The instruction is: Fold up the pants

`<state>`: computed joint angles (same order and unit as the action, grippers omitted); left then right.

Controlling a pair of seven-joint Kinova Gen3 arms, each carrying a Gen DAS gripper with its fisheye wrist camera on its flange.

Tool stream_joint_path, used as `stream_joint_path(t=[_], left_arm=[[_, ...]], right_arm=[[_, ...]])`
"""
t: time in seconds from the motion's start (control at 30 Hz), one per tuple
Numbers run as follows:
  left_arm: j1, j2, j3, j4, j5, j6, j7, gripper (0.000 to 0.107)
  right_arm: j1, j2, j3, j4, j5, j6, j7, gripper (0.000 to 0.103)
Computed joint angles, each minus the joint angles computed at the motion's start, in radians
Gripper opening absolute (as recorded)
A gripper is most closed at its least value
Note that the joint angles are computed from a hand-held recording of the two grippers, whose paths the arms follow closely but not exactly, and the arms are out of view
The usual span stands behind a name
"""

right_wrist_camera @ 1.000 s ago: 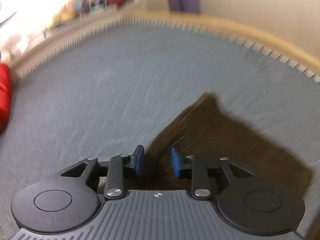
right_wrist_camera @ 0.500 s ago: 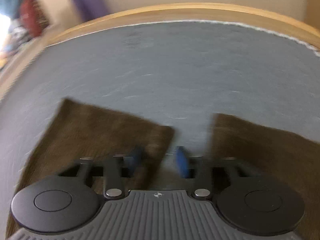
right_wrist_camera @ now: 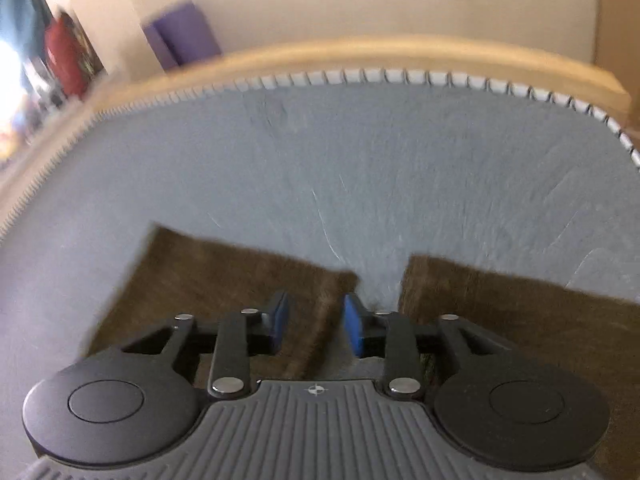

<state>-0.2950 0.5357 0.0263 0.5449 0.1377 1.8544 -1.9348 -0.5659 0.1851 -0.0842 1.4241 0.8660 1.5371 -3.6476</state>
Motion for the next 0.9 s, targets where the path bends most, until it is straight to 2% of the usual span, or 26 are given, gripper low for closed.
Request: stream_joint_path(t=[0.1,0.2,0.27,0.37,0.43,0.57,0.63,0.7,0.8,0.87,0.9], left_arm=[[-0.033,0.017,0.019,-0.005,0.032,0.071,-0.004,0.076],[-0.041,-0.018,0.023,0.087,0.048,0.033,-0.09,0.076],[-0.03,-0.06,0.021,0.18,0.015,-0.014,-0.172,0.073],[-0.03,-0.124,0.004,0.301,0.014,-0.095,-0.281,0.058],[-0.033,-0.162,-0.004,0.349,0.014,-0.137,-0.344,0.037],[-0.016,-0.224,-0.025,0.421,-0.008,-0.206,-0.42,0.036],[0.015,-0.255,-0.029,0.466,-0.041,-0.257,-0.451,0.037],[0.041,-0.289,-0.033,0.523,-0.067,-0.32,-0.477,0.042],[0.083,-0.36,-0.056,0.589,-0.081,-0.442,-0.5,0.051],[0.07,-0.396,-0.061,0.608,-0.031,-0.496,-0.504,0.054],[0.037,-0.403,-0.038,0.606,0.009,-0.499,-0.49,0.054]], right_arm=[[-0.108,-0.045,-0.01,0.004,0.119,0.007,0.001,0.035],[-0.247,-0.065,-0.011,-0.033,0.217,0.04,0.034,0.038],[-0.339,-0.059,-0.006,-0.085,0.263,0.051,0.11,0.041],[-0.461,-0.022,-0.021,-0.195,0.324,0.092,0.232,0.042],[-0.463,0.004,-0.079,-0.279,0.339,0.093,0.314,0.043],[-0.466,0.082,-0.22,-0.464,0.419,0.095,0.476,0.043],[-0.497,0.126,-0.258,-0.55,0.482,0.098,0.558,0.044],[-0.561,0.165,-0.233,-0.625,0.508,0.095,0.639,0.05],[-0.631,0.194,-0.16,-0.707,0.462,0.105,0.761,0.054],[-0.681,0.21,-0.094,-0.741,0.413,0.12,0.833,0.054],[-0.683,0.212,-0.084,-0.746,0.397,0.127,0.855,0.054]])
